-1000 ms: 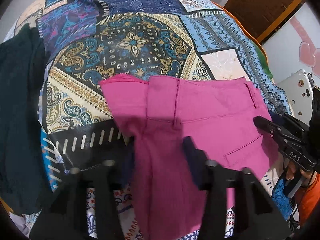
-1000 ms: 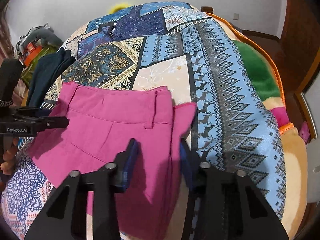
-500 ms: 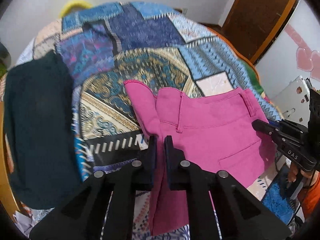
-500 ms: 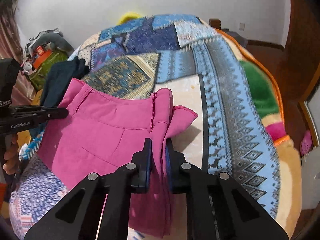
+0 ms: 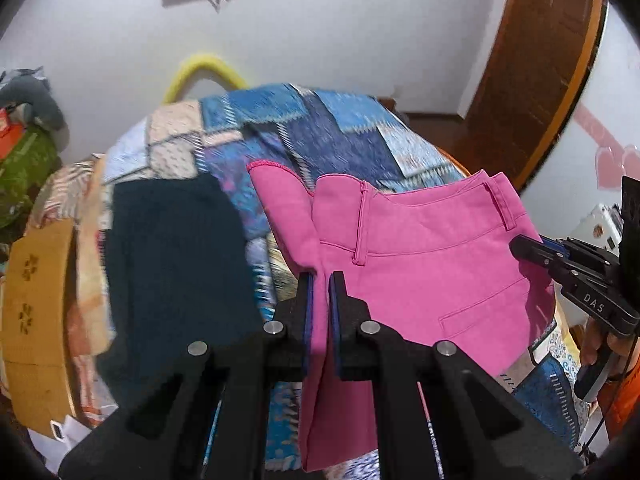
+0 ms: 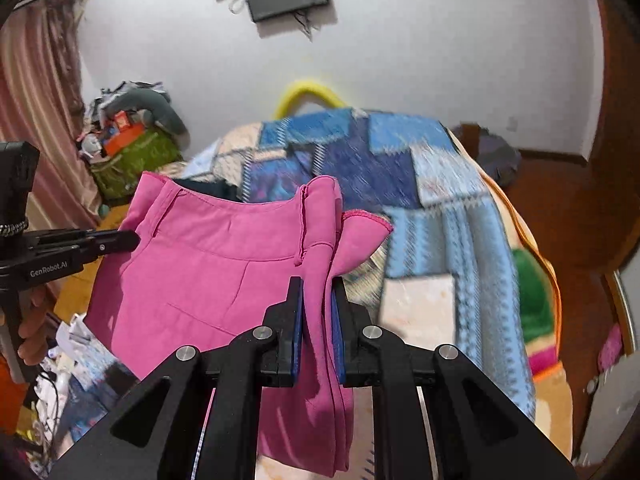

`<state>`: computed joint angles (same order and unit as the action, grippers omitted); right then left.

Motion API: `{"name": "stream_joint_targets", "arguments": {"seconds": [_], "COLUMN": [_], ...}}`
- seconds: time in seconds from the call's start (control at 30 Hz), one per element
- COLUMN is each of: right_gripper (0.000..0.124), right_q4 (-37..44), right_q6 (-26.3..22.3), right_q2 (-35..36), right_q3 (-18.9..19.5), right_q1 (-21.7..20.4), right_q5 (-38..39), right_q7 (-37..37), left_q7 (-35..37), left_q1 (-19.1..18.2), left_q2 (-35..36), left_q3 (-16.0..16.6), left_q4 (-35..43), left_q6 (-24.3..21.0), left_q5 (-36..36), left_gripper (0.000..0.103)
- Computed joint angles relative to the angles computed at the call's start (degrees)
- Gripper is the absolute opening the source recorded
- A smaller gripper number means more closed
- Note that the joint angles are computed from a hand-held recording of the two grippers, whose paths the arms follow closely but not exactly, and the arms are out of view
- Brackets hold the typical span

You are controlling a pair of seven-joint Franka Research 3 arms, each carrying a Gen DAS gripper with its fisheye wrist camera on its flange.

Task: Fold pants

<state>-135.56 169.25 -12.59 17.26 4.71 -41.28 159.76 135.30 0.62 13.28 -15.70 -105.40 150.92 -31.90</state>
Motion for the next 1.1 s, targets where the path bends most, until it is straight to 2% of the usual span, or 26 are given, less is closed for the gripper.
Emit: {"name": "stream_joint_targets", "arguments": {"seconds": [0.07, 0.17, 0.27, 0.4, 0.73, 0.83, 0.97, 1.03, 1.1], "right_gripper": [0.011, 0.011, 0.011, 0.011, 0.011, 0.011, 0.011, 0.011, 0.012], "right_q4": [3.3, 8.1, 13.3, 19.5, 35.5, 39.2, 42.1, 43.2, 43.3], "right_q6": [-0.5, -1.2, -1.7, -1.9, -4.7, -6.2, -7.9, -8.9, -9.8], "right_q2": [2.1, 5.8, 10.4, 16.5, 32.5, 36.7, 40.1, 41.3, 41.7], "right_q3": [1.0, 0.5, -0.5, -2.3, -5.5, -5.7, -6.9, -7.8, -9.3], "right_q1": [-0.1, 1.6, 3.8, 7.4, 15.0, 15.9, 17.8, 18.8, 20.2], "right_q5": [-1.7, -4.8, -7.3, -6.9, 1.4, 5.7, 10.0, 11.8, 13.0], "right_q7": [0.7, 2.1, 3.3, 1.9, -9.0, -13.4, -17.3, -19.0, -20.1], "left_q7": [0.6, 2.6, 3.7, 1.9, -8.5, -11.5, -16.8, -20.7, -22.6], "left_q1": [1.0, 2.1, 3.3, 4.8, 8.2, 8.5, 8.4, 6.9, 7.5], "left_q2": [-0.7, -1.3, -1.2, 0.8, 11.4, 15.1, 20.4, 22.7, 24.7], "left_q3": [0.4, 1.0, 1.8, 3.2, 3.9, 3.7, 4.2, 6.2, 6.0], "left_q4": [0.1, 0.2, 0.8, 3.3, 10.7, 12.8, 17.4, 19.2, 21.6], "left_q6": [0.2, 1.4, 2.2, 2.2, 3.9, 5.1, 4.1, 4.6, 2.8], "left_q5": [-1.0, -2.6, -3.4, -2.2, 9.4, 13.4, 19.2, 23.4, 25.3], "left_gripper": [0.009, 0.008, 0.008, 0.008, 0.008, 0.008, 0.006, 0.002, 0.002]}}
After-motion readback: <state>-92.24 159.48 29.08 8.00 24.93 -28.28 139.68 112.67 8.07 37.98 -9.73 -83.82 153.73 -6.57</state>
